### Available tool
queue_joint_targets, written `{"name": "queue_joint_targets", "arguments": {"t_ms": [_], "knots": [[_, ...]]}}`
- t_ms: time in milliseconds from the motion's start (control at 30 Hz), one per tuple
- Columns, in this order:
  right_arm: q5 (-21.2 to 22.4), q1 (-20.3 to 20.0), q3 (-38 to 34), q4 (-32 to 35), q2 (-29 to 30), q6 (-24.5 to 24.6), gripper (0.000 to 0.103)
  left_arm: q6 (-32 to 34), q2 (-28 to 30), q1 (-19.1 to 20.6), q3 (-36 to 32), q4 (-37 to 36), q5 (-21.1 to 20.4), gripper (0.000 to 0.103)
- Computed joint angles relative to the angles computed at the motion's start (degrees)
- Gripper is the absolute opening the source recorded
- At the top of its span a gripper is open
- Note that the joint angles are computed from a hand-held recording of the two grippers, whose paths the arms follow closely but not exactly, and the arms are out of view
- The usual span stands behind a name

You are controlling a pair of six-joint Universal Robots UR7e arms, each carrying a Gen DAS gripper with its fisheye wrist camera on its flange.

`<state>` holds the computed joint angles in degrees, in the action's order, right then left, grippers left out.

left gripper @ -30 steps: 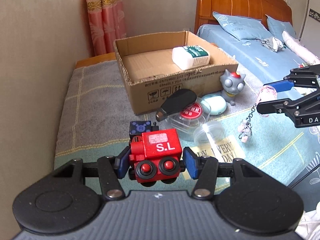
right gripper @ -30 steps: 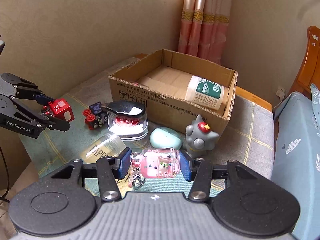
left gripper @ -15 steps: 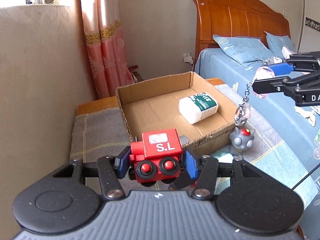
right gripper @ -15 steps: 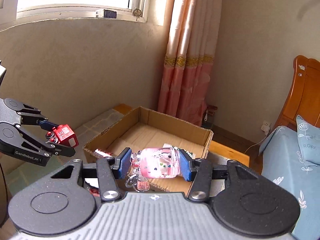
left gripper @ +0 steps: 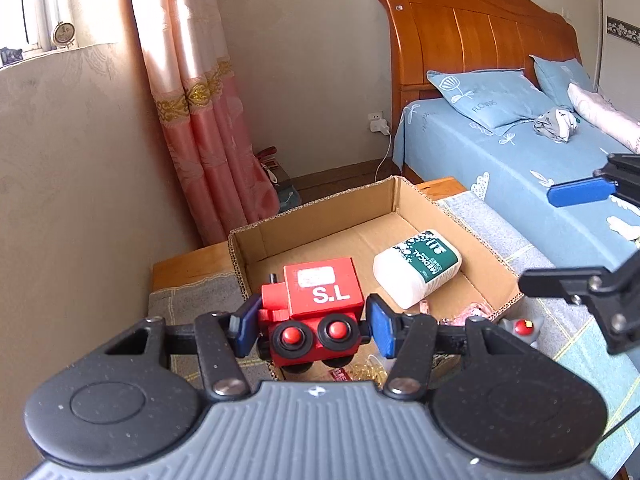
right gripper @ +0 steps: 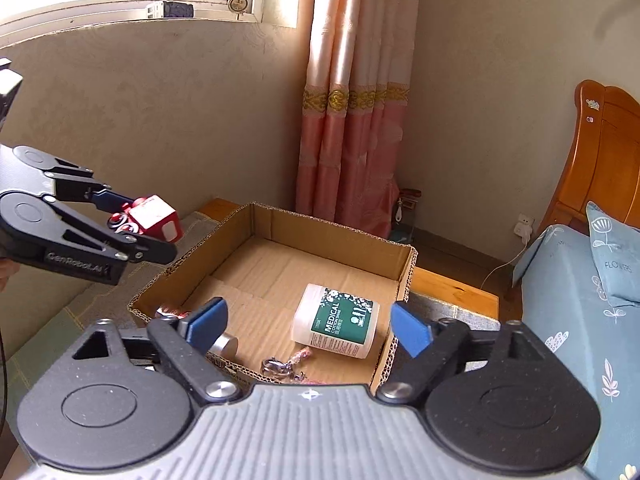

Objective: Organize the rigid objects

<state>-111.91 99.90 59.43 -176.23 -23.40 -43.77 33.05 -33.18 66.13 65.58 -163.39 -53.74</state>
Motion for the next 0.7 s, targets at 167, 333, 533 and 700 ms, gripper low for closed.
{"name": "queue_joint_targets", "arguments": {"t_ms": [167,333,533,700], "knots": [[-0.88,0.33,3.46,-0.39,-1.83,1.95,0.103,-0.41,3.52,0.24,-6.55,4.81,0.20,0.054],[-3.45,0.74,5.87,-0.42,-2.65,4.07,0.103,-0.86,7.84,0.83,-14.81,10.24,0.67,0.054],[-3.87,0.81,9.59,-3.27,-4.24,5.46,0.103,-1.20,13.39,1.49,-24.75,13.31,1.87,0.058],[-4.88,0.77,11.05,-5.70,-4.55,6.36,0.103,-1.99,14.49,1.98,-25.95,8.97,1.31,0.095]]}}
